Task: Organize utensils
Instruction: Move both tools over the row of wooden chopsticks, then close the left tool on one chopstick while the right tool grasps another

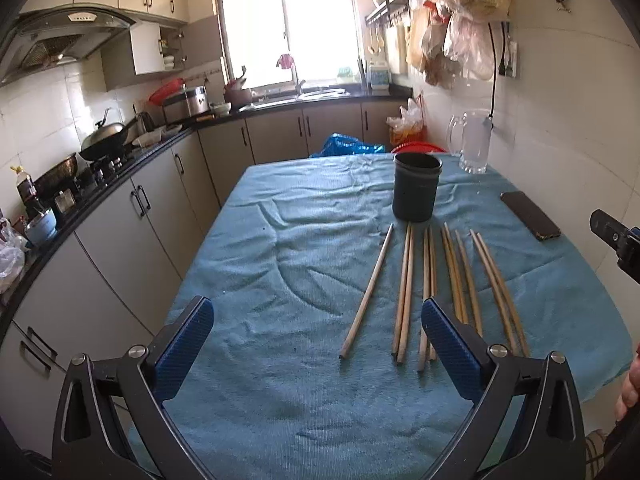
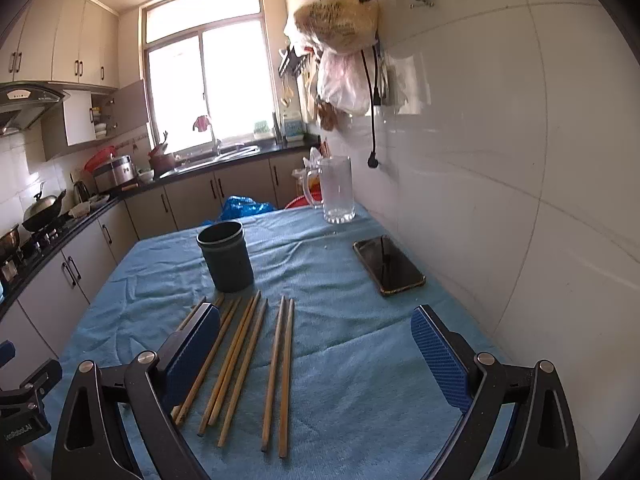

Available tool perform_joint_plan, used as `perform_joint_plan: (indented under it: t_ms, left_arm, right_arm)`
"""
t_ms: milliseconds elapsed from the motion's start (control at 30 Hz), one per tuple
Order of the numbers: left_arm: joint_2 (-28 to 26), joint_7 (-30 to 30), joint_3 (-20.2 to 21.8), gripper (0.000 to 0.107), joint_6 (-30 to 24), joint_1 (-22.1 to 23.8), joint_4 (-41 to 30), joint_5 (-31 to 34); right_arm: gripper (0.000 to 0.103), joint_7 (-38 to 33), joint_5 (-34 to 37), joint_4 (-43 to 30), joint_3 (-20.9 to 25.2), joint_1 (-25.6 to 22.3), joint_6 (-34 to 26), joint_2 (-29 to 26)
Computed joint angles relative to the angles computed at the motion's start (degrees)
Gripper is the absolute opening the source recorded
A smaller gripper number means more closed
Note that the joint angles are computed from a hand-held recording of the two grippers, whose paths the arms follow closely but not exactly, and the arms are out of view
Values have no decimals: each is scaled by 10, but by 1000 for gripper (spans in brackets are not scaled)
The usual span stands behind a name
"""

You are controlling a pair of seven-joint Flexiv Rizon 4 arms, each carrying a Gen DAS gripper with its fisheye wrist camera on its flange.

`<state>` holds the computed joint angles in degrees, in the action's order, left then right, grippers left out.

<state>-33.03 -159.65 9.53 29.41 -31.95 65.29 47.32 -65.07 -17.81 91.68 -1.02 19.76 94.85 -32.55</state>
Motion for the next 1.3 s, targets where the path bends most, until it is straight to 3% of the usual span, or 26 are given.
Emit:
perform_joint_plan:
  t_ms: [467, 833, 1133, 1200, 1300]
  left_arm:
    - [-65, 82, -2, 103, 41, 59, -40, -102]
    - [-98, 134, 6, 103, 50, 74, -73, -154]
    - [-106, 238, -13, 101, 103, 122, -89, -223]
    - [-123, 278, -28, 95, 117, 142, -107, -254]
    - [-161, 328, -33, 79, 90, 156, -159, -294]
  right_arm:
    - [98, -59, 11, -118, 79, -40, -115, -92]
    - [98, -95, 45, -166, 91, -44, -158, -123]
    - [98, -178, 76, -250, 138, -68, -249, -154]
    - [93, -213, 97, -301, 162, -76, -306, -173]
    - [74, -261, 126, -390, 192, -80, -410, -212]
